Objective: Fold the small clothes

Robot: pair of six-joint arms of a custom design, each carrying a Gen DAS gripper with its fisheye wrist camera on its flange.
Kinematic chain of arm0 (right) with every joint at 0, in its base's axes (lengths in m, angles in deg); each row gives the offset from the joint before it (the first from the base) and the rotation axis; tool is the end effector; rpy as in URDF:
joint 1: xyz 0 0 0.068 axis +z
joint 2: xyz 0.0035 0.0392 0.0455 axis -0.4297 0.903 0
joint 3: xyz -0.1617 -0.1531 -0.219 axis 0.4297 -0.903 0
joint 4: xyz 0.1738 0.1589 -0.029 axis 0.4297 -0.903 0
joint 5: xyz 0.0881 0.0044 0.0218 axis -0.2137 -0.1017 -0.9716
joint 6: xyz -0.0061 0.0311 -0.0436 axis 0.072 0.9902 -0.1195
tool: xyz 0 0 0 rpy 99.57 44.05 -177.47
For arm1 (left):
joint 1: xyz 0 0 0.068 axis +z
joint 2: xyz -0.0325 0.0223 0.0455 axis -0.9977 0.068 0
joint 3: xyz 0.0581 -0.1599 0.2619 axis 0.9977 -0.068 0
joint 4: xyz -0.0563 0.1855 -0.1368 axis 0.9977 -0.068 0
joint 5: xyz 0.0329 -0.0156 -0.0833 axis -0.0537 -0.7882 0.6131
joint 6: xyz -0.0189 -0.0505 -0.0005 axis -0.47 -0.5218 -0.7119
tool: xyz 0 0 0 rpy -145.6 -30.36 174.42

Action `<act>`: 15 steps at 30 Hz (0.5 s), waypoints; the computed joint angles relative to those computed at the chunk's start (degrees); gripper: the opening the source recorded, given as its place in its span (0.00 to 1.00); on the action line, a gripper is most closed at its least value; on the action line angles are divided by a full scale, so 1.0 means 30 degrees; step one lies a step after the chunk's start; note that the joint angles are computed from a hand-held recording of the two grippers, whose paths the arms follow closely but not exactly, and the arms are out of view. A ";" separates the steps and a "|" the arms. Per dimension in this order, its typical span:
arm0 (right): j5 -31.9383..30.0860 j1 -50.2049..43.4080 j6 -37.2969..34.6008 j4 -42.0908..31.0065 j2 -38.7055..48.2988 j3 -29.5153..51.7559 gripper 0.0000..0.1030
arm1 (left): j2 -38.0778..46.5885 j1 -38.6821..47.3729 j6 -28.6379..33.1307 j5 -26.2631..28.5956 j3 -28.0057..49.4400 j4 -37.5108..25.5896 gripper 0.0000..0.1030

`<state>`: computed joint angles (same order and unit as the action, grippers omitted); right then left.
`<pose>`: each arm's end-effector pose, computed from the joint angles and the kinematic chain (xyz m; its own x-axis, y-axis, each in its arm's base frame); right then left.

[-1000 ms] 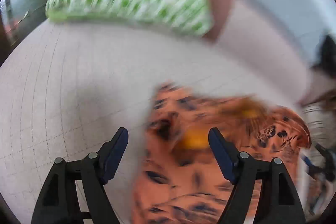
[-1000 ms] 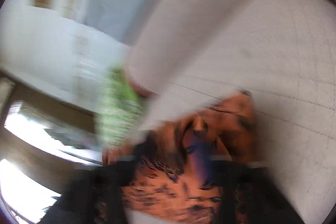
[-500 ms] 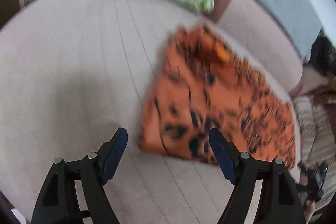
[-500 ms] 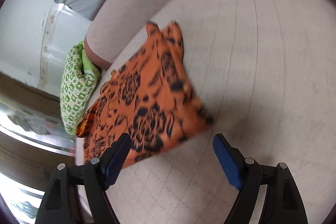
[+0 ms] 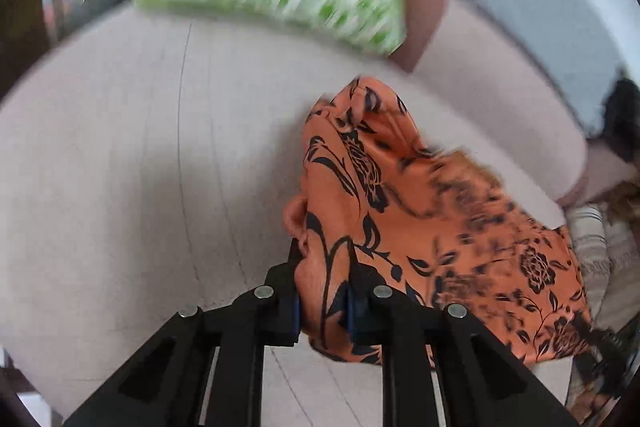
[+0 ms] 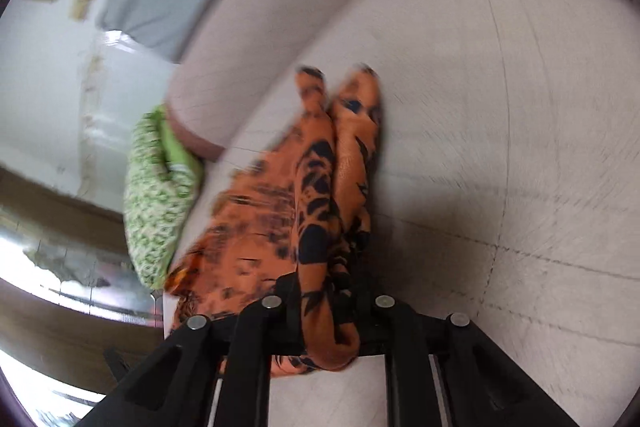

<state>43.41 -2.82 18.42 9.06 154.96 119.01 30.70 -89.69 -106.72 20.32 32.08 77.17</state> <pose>0.3345 0.1503 0.1755 -0.8153 0.4807 -0.3228 0.1262 0.6915 0.7112 0.2755 -0.0140 0.2028 -0.6309 -0.5121 -0.5829 -0.4171 0.8573 -0.3017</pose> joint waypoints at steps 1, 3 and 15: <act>0.0366 0.0343 -0.0465 -0.0748 -0.1252 -0.0144 0.13 | -0.1267 -0.0454 -0.0166 -0.0364 -0.0241 -0.0590 0.16; 0.1159 0.1093 -0.0933 -0.1884 -0.3119 -0.0620 0.13 | -0.3731 -0.1097 -0.0249 -0.0872 -0.1239 -0.1502 0.16; 0.3077 0.3095 0.0661 0.0273 -0.7707 -1.1546 0.58 | -0.5294 0.0537 0.0067 -0.0463 -0.8669 0.1483 0.61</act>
